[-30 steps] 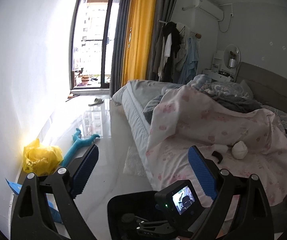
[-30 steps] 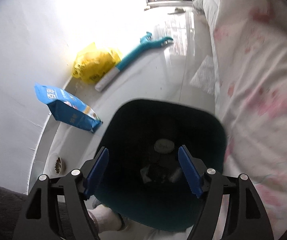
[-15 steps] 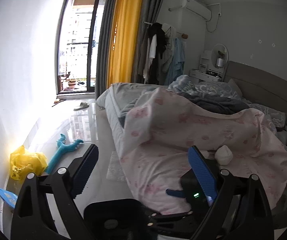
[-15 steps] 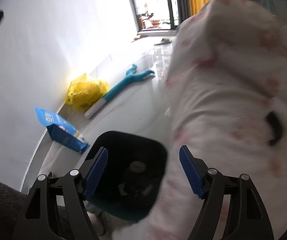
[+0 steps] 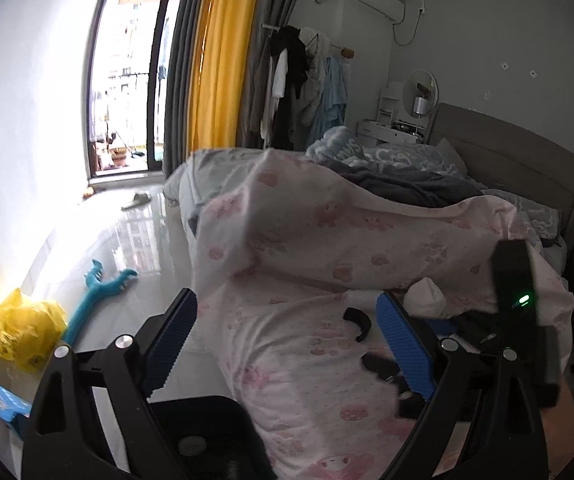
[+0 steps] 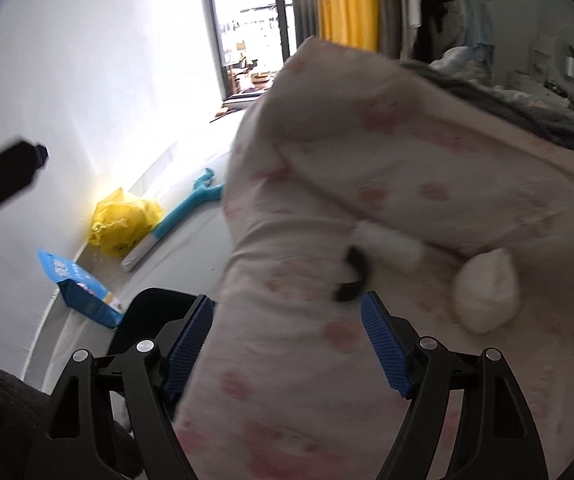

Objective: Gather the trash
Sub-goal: 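Move both tools back to the white cloth and black clip, then close the right tool on the white cloth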

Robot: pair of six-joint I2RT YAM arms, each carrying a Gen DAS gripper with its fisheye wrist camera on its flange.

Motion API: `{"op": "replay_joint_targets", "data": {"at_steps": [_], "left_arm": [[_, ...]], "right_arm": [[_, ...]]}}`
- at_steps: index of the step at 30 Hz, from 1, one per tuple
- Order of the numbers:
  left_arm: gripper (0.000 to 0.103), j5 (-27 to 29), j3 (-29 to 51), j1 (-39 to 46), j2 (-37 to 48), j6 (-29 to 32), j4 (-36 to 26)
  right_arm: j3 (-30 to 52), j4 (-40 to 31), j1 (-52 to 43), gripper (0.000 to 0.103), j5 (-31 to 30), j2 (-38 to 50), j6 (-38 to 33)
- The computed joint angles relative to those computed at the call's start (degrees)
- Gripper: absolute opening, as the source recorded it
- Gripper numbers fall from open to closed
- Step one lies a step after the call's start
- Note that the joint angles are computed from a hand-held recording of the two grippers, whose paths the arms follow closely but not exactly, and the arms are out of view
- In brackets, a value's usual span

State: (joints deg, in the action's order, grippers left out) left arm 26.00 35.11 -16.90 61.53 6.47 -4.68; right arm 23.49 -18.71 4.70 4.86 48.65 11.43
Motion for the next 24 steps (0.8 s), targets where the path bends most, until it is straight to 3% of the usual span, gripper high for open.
{"op": "replay_joint_targets", "data": {"at_steps": [5, 11, 19, 24], "left_arm": [[0.093, -1.9, 1.7, -2.8, 5.1, -3.5, 1.8], [0.093, -5.5, 1.6, -7.5, 10.0, -6.8, 5.6], [0.093, -12.1, 2.7, -14.9, 16.7, -6.2, 10.0], [0.094, -12.1, 5.2, -15.7, 23.2, -9.2, 11.5]], "right_arm": [[1.1, -4.3, -9.0, 0.079, -2.9, -3.9, -10.1], [0.8, -4.7, -24.1, 0.079, -12.8, -4.9, -18.2], [0.7, -1.1, -39.4, 0.079, -24.0, 1.1, -27.5], [1.5, 0.1, -47.5, 0.082, -31.7, 5.1, -31.1]]}}
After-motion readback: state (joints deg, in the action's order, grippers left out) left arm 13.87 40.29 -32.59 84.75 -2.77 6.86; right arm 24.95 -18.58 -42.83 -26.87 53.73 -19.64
